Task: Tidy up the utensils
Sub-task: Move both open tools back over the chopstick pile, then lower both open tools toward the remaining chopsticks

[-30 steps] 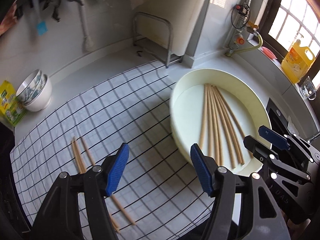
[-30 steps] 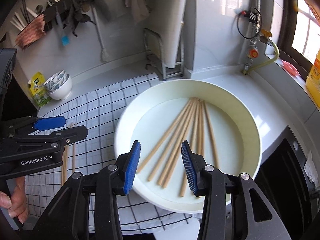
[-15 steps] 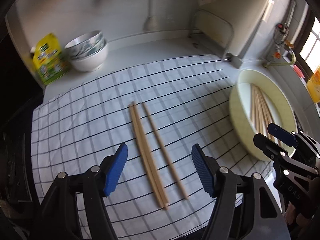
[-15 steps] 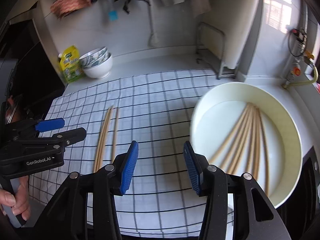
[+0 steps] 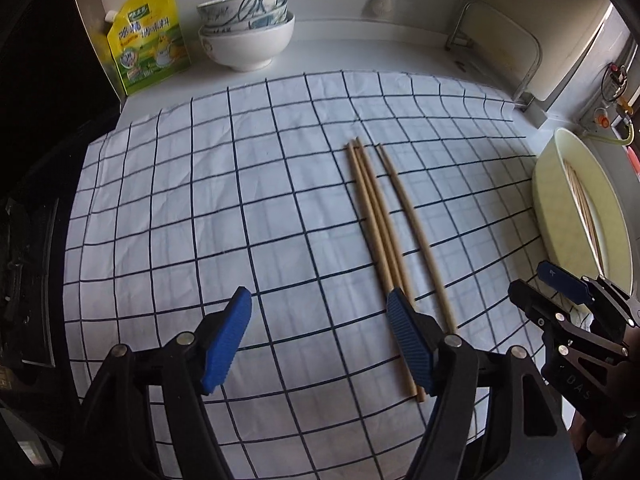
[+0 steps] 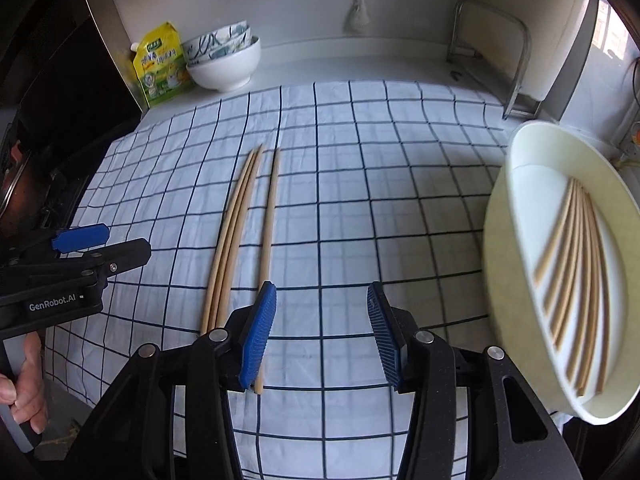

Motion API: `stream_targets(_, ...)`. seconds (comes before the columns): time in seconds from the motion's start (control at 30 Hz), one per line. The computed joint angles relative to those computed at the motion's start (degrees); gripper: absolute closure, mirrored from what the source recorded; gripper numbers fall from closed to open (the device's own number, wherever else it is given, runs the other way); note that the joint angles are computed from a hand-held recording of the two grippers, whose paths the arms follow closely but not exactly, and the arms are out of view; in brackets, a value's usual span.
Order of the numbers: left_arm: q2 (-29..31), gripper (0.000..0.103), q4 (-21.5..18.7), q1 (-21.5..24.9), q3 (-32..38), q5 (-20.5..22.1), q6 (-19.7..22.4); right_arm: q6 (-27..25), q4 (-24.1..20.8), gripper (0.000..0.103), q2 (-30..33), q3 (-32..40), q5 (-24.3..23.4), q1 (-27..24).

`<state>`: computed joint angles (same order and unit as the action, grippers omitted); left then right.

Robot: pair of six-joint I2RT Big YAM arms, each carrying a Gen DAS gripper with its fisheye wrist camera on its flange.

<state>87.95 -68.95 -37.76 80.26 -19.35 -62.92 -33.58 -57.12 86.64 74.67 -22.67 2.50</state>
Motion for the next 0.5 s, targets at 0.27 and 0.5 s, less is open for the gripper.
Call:
stream_targets(0.27, 0.33, 0.034, 2.00, 0.10, -2.31, -0.36, 1.80, 1.04, 3.10, 0.057, 1.01, -3.50, 2.05, 2.38)
stream_targets(0.5, 0.12, 0.034, 3.71, 0.40, -3.59, -0.25, 2.53, 2.21, 5.43, 0.057, 0.53, -5.56, 2.83, 3.55)
